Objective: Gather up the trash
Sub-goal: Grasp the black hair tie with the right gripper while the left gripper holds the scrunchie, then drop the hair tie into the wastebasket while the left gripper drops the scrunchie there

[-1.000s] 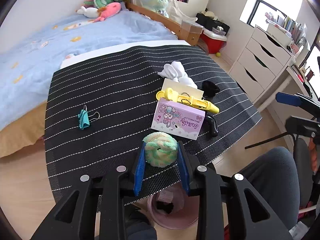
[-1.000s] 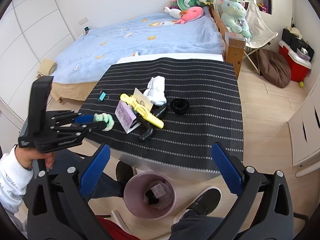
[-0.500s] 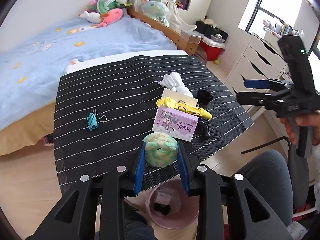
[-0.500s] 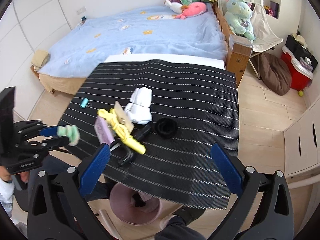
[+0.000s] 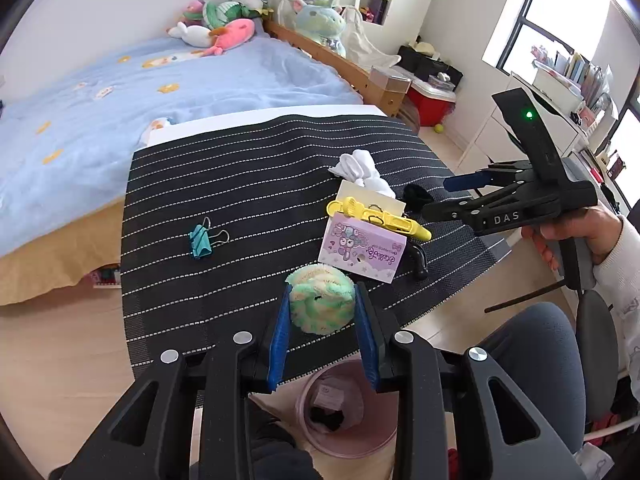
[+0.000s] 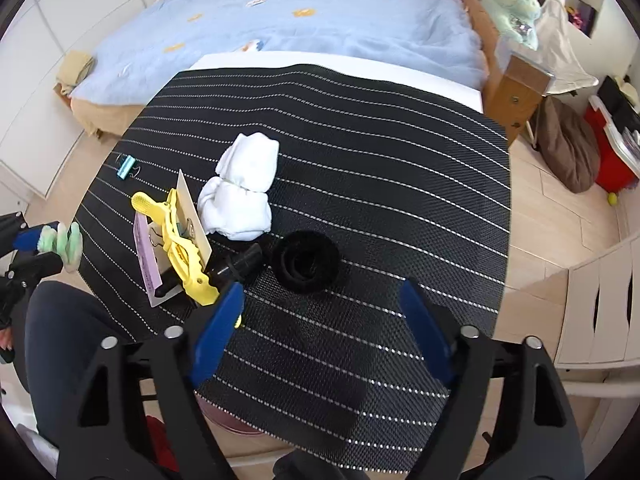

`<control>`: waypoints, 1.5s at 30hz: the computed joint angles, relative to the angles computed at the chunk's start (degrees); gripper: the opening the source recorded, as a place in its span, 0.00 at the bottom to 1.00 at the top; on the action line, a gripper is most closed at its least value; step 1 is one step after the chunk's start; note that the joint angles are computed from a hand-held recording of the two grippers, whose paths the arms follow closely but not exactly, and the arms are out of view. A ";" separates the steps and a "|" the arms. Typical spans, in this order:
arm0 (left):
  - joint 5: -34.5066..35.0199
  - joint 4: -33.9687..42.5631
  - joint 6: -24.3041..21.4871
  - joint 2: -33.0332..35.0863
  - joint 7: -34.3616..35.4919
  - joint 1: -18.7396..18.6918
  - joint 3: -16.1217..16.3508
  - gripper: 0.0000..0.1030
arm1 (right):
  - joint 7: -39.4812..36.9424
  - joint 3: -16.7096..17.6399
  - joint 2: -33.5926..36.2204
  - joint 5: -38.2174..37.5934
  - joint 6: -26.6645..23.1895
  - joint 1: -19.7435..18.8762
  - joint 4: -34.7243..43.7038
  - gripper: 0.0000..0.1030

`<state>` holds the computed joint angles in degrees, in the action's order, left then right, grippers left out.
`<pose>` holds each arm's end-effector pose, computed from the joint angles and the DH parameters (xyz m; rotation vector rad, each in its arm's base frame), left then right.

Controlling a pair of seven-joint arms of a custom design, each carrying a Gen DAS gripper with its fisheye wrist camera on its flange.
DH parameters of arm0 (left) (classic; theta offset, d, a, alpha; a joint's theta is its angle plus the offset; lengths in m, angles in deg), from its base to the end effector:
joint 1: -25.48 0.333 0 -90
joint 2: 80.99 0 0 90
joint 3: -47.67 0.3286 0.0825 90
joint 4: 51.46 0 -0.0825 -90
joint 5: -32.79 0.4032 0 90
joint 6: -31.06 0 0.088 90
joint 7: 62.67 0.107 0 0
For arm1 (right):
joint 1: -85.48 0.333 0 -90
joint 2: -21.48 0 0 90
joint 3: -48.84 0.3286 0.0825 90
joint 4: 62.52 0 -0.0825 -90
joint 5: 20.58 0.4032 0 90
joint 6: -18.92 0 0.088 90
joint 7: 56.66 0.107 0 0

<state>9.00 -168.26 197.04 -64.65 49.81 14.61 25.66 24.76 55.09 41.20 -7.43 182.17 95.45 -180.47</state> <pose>0.5659 -0.3210 0.3738 -1.4086 2.5026 -0.9424 0.6242 0.1654 0.3133 -2.1015 1.6954 -0.2468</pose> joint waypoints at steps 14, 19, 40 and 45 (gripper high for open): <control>-0.83 -0.39 -0.19 0.25 0.27 0.68 -0.21 0.29 | 0.41 -0.64 2.03 -2.13 -0.16 0.98 2.20 0.35; -0.75 -0.52 -0.10 0.30 0.24 0.65 -0.19 0.29 | 1.91 -0.83 1.31 -2.92 1.73 1.30 0.85 0.29; -10.60 -5.03 0.37 -5.49 9.35 0.71 -2.11 0.29 | -9.64 6.03 -16.99 17.55 13.70 1.72 -18.13 0.29; -15.42 -6.90 0.43 -7.91 13.17 -0.78 -1.26 0.29 | -14.10 4.46 -21.46 24.06 15.02 6.54 -22.06 0.29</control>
